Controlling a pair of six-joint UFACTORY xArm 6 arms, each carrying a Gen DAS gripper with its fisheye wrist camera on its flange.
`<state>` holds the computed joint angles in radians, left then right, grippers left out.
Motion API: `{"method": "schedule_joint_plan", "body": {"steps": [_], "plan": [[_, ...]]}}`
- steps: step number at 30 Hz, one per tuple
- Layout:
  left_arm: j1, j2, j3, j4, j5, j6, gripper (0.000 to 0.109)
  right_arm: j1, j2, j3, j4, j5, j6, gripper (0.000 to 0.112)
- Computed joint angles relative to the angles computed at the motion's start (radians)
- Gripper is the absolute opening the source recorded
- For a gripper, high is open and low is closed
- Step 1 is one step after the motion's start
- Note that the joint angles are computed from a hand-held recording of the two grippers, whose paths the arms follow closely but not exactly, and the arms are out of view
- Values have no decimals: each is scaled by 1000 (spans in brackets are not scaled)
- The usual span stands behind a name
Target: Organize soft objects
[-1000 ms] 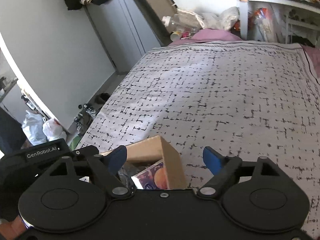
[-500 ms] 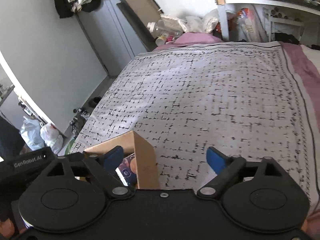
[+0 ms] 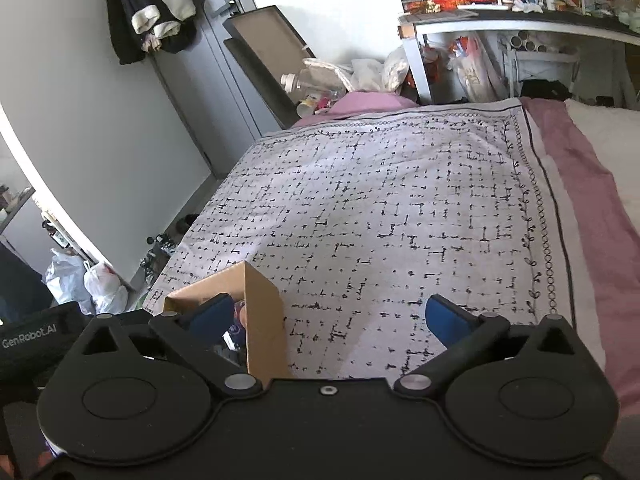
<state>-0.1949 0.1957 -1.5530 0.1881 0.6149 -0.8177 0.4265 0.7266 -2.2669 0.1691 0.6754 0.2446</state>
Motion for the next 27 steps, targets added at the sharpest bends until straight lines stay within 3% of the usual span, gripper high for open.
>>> {"method": "schedule_joint_plan", "body": {"steps": [3,13,27], "plan": [[-19,-37,33,28,-3,-30,102,-4,-68,96,6,-31,-33,103],[-67,-120,81,101,44,-68,102,-21,-237,327,22,-119,-83,103],[-108,-229,175,156,64,-103,102,-29,-400,525,30,-161,-162,103]]}}
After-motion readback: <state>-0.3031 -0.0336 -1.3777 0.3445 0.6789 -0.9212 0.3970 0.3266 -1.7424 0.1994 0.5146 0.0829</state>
